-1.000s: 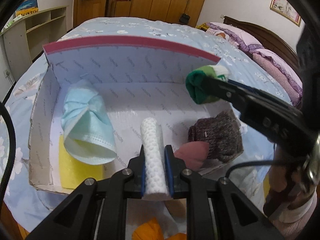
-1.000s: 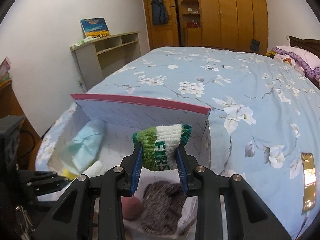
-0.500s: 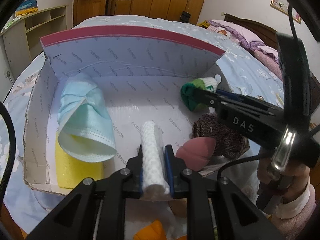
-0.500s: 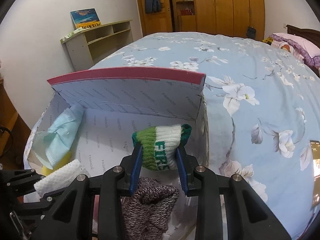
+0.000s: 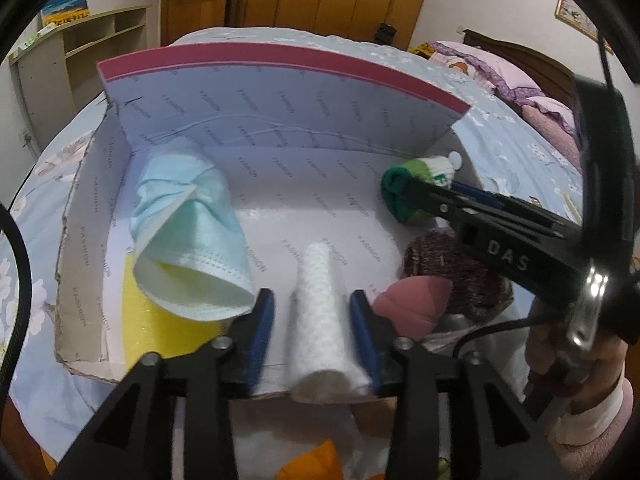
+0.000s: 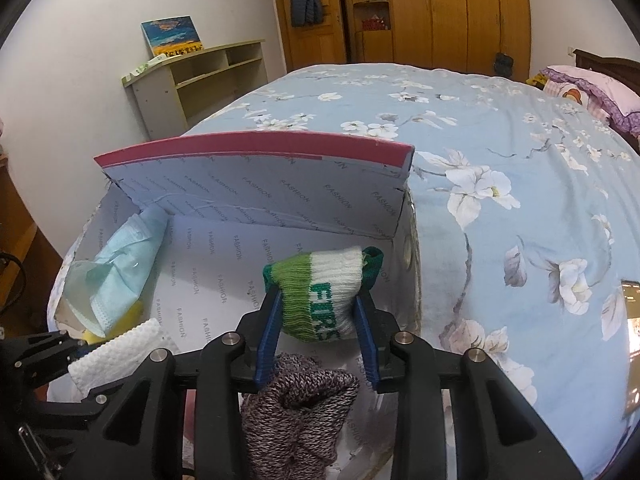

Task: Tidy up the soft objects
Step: 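Carry the white roll and green sock with both tools over the pink box, then open the right tool to drop the green sock in the box while the left tool holds the roll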

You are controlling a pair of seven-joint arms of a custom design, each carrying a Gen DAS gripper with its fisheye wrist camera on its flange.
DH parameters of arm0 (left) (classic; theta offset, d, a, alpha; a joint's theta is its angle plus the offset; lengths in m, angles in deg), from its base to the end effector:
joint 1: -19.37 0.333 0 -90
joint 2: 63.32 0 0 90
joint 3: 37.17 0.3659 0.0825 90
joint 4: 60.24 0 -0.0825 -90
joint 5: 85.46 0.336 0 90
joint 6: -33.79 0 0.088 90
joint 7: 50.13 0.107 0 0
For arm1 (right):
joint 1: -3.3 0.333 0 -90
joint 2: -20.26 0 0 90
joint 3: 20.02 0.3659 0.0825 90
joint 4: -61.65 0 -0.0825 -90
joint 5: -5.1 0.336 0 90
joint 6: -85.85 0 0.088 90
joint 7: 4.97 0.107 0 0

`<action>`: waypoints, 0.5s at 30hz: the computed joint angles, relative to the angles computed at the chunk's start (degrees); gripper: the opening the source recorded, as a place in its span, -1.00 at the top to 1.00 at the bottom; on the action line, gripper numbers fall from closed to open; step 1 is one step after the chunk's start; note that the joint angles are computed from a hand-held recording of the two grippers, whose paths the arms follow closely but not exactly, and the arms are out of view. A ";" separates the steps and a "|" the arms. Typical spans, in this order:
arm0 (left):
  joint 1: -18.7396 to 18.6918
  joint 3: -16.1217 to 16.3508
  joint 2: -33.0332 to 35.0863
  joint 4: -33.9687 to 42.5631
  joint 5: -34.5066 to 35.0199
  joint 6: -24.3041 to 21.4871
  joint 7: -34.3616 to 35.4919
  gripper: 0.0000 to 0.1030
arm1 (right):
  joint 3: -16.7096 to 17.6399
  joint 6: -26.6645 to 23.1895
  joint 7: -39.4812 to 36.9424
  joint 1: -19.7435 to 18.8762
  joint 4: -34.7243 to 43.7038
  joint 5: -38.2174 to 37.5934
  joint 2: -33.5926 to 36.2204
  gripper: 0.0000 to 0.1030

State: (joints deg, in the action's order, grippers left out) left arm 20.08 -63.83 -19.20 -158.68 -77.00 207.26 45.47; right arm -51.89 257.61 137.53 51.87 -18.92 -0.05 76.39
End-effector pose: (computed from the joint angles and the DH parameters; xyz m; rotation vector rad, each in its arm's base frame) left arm 0.6709 -0.2497 0.3189 -1.4663 2.4017 -0.9235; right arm 0.6811 0.3765 0.3037 -1.5859 1.8471 -0.6730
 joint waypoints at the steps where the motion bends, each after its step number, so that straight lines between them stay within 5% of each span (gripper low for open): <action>1: -0.22 0.34 -0.03 0.09 0.01 -0.01 -0.23 0.05 | 0.12 0.07 -0.17 -0.12 0.08 -0.03 -0.01 0.25; 5: -1.16 1.61 -0.32 -0.03 0.45 0.70 -1.10 -0.19 | -0.49 0.04 -0.34 0.52 0.13 -0.16 0.10 0.11; 15: 0.02 0.69 -1.30 -2.34 2.33 1.45 -0.35 -0.39 | -4.07 3.66 0.59 4.35 -4.60 1.65 -1.34 -0.13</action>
